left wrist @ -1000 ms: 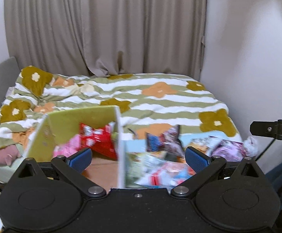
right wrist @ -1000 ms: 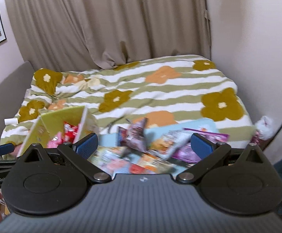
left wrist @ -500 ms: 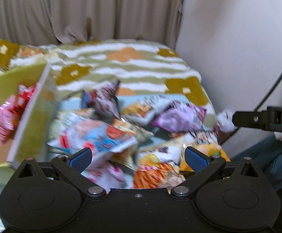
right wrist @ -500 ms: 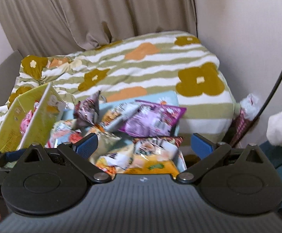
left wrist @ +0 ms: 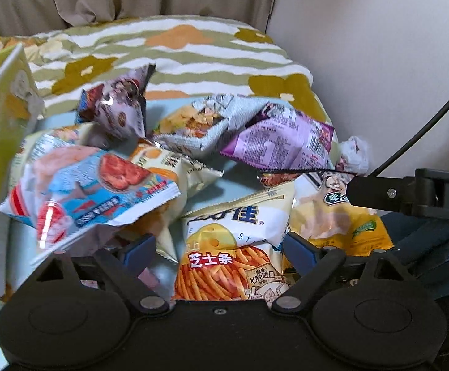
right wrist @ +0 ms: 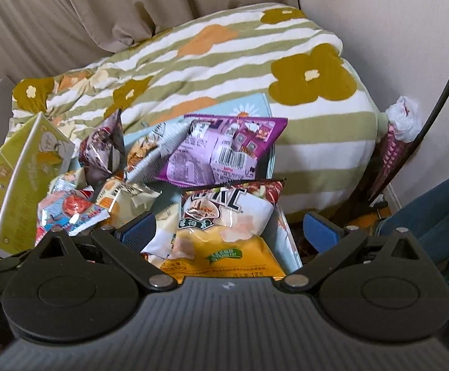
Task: Organize snacks
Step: 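Grasp the yellow cheese-stick bag with the left tool while the right tool grasps the white-yellow chip bag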
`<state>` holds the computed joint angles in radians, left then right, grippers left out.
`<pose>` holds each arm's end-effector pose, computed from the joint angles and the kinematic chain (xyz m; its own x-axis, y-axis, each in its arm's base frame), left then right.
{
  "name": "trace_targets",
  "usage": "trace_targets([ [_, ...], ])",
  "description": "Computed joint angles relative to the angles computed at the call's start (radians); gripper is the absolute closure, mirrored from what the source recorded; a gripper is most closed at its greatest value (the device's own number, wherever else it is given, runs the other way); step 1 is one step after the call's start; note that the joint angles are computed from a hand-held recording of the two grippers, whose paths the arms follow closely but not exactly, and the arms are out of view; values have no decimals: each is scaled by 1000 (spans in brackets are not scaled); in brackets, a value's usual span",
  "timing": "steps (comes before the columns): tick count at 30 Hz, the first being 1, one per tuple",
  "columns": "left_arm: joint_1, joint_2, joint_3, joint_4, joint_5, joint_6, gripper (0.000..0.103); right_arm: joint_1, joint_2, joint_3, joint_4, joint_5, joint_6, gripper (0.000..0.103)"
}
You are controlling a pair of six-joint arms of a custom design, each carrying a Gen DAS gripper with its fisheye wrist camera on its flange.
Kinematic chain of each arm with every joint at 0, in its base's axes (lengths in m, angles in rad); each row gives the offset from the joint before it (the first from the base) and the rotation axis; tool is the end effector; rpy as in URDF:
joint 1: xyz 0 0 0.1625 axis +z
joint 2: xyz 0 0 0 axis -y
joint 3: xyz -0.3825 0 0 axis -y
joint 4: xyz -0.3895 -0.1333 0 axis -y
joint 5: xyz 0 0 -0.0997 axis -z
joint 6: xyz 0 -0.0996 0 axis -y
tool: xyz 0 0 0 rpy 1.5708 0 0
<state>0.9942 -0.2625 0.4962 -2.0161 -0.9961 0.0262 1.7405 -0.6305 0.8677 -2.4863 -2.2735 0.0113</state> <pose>-0.3135 -0.8259 0.1108 -0.7517 0.3832 -0.5368 0.5529 0.8099 -0.1960 0.2052 -0.7896 0.2999 -0.8221 0.2795 0.4961 -0.1222 0.7643 -0.6331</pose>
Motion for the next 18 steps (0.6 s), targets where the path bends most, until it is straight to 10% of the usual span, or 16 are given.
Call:
trace_targets([
  [18, 21, 59, -80, 102, -45, 41, 25, -18, 59, -65, 77, -23, -79, 0],
])
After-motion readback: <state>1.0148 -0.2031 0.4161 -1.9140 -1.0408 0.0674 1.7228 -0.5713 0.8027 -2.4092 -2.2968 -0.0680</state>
